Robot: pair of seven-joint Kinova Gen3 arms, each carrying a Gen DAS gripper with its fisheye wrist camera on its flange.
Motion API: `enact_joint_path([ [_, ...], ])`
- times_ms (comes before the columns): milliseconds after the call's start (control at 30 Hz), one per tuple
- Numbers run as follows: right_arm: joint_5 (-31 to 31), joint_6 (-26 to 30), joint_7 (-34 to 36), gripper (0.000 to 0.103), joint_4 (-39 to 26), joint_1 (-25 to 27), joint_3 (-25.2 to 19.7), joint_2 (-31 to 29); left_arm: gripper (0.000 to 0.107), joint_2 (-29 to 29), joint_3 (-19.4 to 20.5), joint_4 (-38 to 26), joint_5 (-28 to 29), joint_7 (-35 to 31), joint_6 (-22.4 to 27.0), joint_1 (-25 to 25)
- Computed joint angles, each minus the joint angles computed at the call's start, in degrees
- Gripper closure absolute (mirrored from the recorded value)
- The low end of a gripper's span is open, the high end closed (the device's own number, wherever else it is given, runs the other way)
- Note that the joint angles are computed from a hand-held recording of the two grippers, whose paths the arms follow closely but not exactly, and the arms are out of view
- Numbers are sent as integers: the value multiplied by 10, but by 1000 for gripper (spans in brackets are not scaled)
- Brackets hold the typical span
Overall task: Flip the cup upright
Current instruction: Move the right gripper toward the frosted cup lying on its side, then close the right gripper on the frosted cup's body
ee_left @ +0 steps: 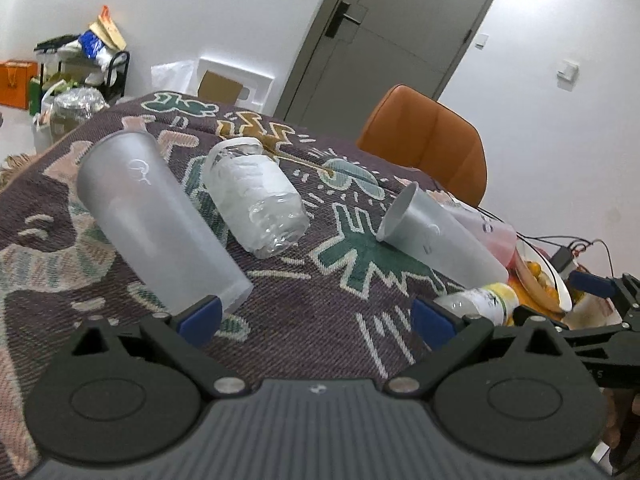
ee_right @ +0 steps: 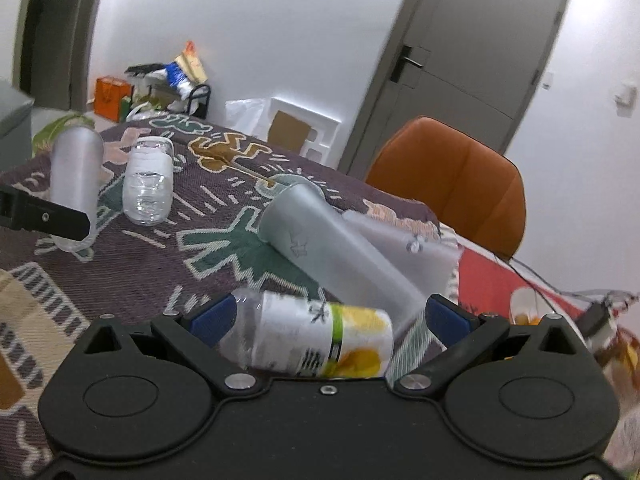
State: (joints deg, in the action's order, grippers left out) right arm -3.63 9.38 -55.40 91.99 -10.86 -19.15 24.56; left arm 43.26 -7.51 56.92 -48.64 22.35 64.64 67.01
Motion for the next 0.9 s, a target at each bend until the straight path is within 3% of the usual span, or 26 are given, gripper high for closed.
enact_joint_path([
  [233,8,120,64,3,-137,-23,10,64,9,13,3,-28,26,-3,-20,-29],
  [600,15,265,145,12,-327,-89,75,159,11,33,-13,-60,81,20,-68,-49],
  [900,33,365,207,17,-458,-126,104,229,15,49,-24,-79,103,86,-45,-49],
])
